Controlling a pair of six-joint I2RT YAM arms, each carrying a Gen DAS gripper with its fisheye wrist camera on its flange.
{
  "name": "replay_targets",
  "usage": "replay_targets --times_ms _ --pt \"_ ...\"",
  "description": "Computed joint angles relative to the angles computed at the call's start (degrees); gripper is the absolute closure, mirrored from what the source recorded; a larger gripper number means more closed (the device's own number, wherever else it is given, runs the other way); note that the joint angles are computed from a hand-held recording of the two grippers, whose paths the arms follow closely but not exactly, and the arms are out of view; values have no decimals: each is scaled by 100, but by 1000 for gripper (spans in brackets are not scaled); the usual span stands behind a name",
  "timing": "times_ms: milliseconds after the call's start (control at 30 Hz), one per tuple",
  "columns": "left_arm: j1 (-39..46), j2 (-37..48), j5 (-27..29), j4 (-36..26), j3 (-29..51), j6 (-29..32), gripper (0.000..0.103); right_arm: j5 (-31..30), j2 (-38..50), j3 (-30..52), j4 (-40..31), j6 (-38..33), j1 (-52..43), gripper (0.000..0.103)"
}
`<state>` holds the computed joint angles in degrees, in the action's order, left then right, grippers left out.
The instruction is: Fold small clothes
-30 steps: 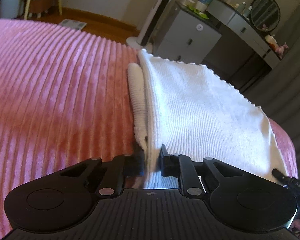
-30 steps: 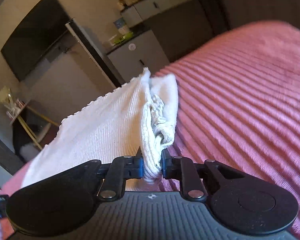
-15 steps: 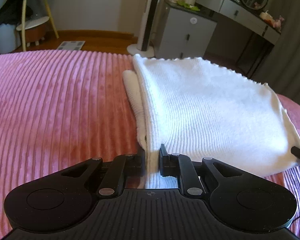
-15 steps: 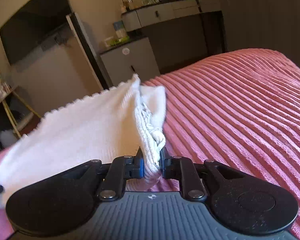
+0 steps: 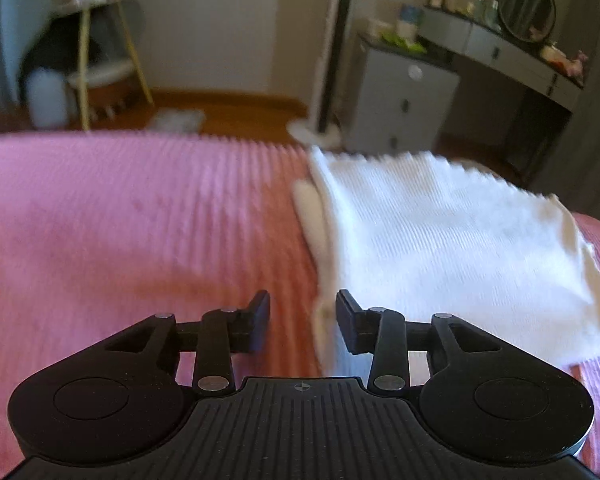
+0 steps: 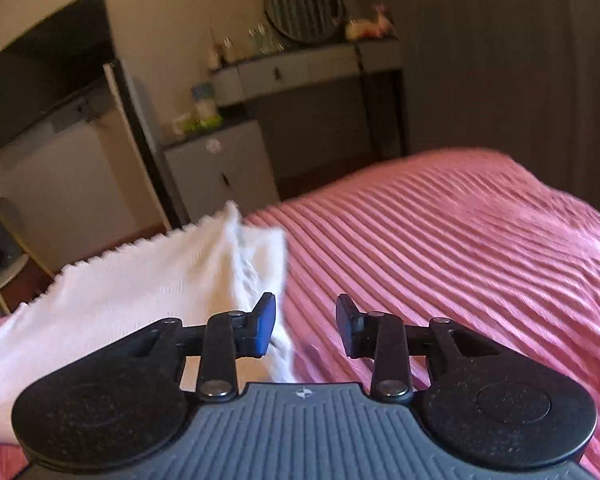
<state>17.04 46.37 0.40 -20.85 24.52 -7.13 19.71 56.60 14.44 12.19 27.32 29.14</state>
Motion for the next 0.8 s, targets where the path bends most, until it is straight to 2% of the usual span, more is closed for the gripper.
replay_targets --times_ms 33,67,100,133,233,333,433,500,567,600,667,733,800 --pt "-110 -122 -262 55 2 -3 61 -37 229 69 213 -87 81 72" --pt "-128 -218 -297 185 -9 -6 58 -50 530 153 455 -161 186 76" --pt "-70 -199 -107 313 17 48 54 -56 914 280 694 -284 314 83" --pt "-87 -74 75 462 68 61 49 -36 1265 397 920 -417 455 85" --pt "-454 637 253 1138 210 -79 47 -143 2363 827 1581 -900 670 86" --pt "-1004 1744 56 1889 469 -3 47 -275 3112 1381 1591 -1347 607 86" --pt "-1422 2931 -450 2658 680 91 47 -19 3721 1817 1472 -1803 344 89" --pt "-1490 3610 -715 3041 773 137 46 -349 3944 1839 1676 -1875 -72 93" --pt "-1485 4023 -930 3841 578 466 45 -703 3949 1812 1777 -1960 -336 95" --pt "-1481 4082 -1004 4077 501 582 44 -656 3932 1834 1734 -2050 -335 99" --pt "-1400 3970 -957 4056 443 495 44 -594 3899 1809 1715 -2132 -321 101" --pt "-1292 3585 -940 3802 333 255 45 -415 3788 1792 1600 -1902 -266 101" --pt "-1051 2998 -762 3343 183 113 36 183 3459 1691 1302 -1312 -91 102"
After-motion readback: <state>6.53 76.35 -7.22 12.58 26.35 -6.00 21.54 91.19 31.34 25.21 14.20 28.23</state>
